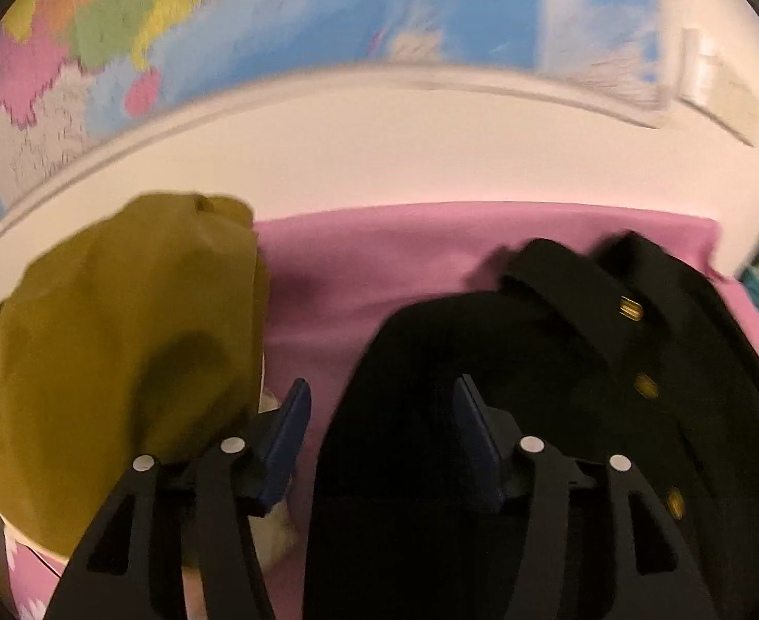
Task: Fold large clothes
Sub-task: 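Lay the black jacket flat on the bed, buttons up, with both grippers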
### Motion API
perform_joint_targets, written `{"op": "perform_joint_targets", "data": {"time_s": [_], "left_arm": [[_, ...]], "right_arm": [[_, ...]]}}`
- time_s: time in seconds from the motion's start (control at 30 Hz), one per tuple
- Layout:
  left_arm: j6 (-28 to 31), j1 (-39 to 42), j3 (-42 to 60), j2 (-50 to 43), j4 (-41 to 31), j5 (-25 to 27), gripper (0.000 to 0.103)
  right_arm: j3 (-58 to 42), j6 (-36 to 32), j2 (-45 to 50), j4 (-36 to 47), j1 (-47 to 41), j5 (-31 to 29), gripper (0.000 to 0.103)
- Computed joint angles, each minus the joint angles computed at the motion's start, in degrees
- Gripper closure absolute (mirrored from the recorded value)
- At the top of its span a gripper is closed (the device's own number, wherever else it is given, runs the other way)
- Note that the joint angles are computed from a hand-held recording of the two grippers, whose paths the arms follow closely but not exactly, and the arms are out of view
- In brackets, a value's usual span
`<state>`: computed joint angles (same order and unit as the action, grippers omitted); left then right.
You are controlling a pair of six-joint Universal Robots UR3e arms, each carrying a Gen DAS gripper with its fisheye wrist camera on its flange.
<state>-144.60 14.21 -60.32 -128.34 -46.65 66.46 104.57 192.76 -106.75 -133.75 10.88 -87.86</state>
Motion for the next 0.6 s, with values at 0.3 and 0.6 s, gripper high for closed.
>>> {"op": "perform_joint_targets", "data": {"time_s": [0.3, 0.6], "left_arm": [[10.91, 7.72, -33.34, 25.17, 9.02, -6.94, 0.035], [15.84, 12.07, -44.66, 33.59, 10.76, -8.75, 0.035]], "right_arm": [[17.23, 18.06, -13.83, 0.97, 28.50, -13.50, 0.030], [16.17, 26.81, -20.61, 6.03, 30.87, -27.73, 0.095]]}}
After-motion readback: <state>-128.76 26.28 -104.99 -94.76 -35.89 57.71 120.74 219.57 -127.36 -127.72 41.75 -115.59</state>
